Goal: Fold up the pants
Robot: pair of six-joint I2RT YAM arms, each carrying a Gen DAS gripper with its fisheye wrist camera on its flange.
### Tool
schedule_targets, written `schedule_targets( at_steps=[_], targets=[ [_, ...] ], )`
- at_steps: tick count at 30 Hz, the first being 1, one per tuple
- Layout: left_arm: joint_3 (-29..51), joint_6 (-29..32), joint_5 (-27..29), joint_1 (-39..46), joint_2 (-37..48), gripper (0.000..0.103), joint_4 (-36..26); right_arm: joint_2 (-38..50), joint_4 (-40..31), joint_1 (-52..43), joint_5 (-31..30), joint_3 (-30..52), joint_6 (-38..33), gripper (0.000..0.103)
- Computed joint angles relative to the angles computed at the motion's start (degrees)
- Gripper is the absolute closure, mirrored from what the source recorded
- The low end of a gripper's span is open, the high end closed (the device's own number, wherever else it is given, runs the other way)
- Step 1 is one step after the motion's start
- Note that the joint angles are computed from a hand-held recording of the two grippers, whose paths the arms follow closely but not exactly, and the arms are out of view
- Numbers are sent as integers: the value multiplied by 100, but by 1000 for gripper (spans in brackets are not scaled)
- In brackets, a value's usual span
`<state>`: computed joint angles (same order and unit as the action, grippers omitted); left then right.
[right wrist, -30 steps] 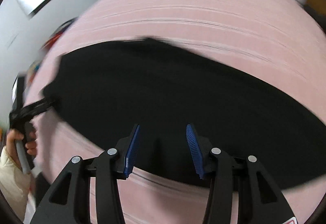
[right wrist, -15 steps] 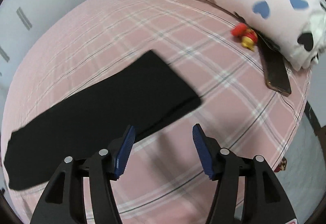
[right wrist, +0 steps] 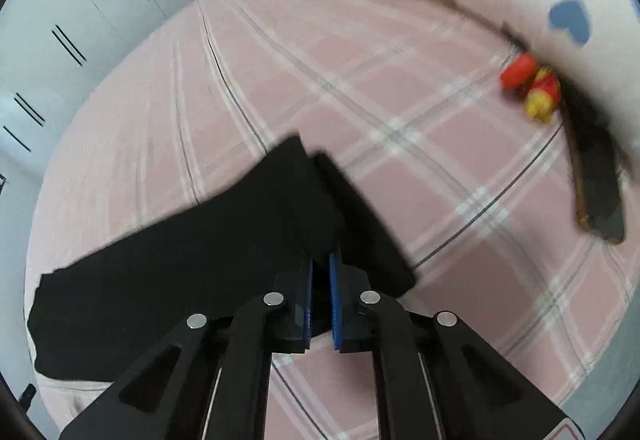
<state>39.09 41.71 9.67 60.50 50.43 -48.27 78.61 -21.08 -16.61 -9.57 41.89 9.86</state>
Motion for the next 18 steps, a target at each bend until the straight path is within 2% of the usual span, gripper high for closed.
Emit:
schedule_targets(
  at_steps=[2,4,5,6,7,8,9,14,18],
  targets=[
    [-64,-59,-45,-116,-86,8,-8,239,56,-25,152,-38,-232,95],
    [-112,-163,-137,-239,-32,8,-9,761,-52,52,330,49,-329,85],
    [-122,-224,-192,-307,-28,8,-48,661,-3,61,325,-27,-309,84],
    [-102,-238,-192,-311,6,8,-116,473,-45,60,329,-81,-211,73],
    [-73,-204,-138,-259,-5,8,-172,308,-120,49,341,-110,-68,45],
    [-54,-127,-48,-170,-26,8,-217,28,-129,47,436,-228,172,33],
    [-49,-84,-6,-135,-50,8,-248,-90,-105,27,452,-305,240,29],
    [-66,133,167,-90,-362,8,-395,177,-142,-4,389,-289,353,30],
    [-120,247,202,-175,-849,8,-533,622,211,-227,-5,-294,983,26]
  ],
)
